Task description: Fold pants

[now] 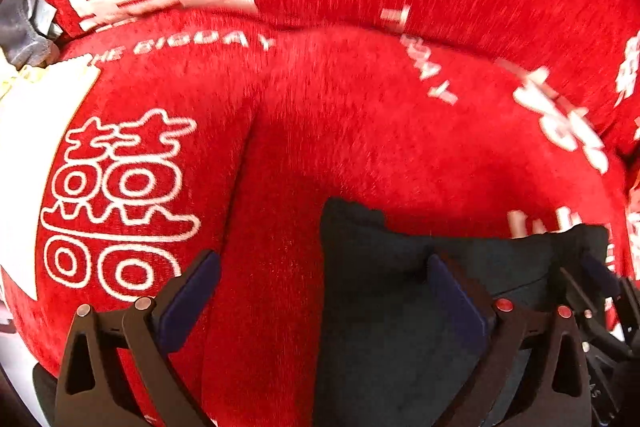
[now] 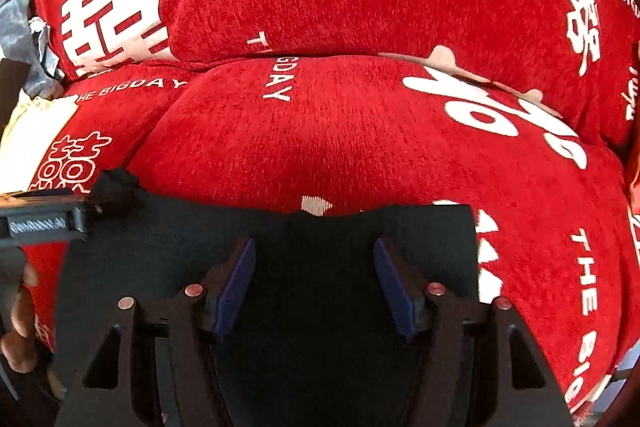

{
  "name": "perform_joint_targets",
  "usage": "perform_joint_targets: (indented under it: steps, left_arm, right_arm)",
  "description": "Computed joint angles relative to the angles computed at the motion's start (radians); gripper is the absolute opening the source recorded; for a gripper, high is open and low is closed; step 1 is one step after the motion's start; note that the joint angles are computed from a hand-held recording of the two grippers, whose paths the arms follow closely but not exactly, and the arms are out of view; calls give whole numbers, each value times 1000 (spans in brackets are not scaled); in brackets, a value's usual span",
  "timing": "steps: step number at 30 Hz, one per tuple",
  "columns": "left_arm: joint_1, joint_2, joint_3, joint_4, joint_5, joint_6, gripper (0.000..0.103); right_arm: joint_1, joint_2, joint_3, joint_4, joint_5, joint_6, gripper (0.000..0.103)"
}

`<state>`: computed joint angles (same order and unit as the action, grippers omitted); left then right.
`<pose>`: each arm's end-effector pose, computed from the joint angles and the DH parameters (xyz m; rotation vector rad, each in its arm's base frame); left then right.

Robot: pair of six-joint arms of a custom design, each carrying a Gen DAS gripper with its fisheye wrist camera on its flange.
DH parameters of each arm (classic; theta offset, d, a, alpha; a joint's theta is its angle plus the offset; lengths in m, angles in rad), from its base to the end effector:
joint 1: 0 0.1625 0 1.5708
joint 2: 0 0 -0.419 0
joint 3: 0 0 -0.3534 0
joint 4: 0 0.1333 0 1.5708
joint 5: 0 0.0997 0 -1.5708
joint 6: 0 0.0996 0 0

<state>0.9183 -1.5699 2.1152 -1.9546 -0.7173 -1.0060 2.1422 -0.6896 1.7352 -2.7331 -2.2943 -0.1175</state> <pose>-0.0715 -0.4367 0.3175 -0.3309 2.3483 -0.6651 0.3856 -0.4751 0.0608 0.7731 -2.3146 0.3466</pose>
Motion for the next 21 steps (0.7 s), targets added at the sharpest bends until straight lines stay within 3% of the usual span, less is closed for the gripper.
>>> perform_joint_targets:
  steps: [3, 6, 11, 17, 21]
  left_arm:
    - [-38, -38, 37, -44, -30, 22, 103]
    - [-80, -52, 77, -18, -39, -4, 103]
    - [-85, -107, 147, -28, -82, -47, 103]
    - [-154, -176, 175, 74, -84, -121, 103]
    - [-203, -222, 213, 126, -87, -154, 103]
  right_arm:
    - [27, -1, 8, -44, -24, -22, 72]
    - [32, 14, 5, -12, -51, -19, 73]
    - [28, -16, 56, 13, -37, 15, 73]
    - [75, -86, 174, 5, -90, 34, 77]
    - [88, -141, 259, -28, -82, 55, 78]
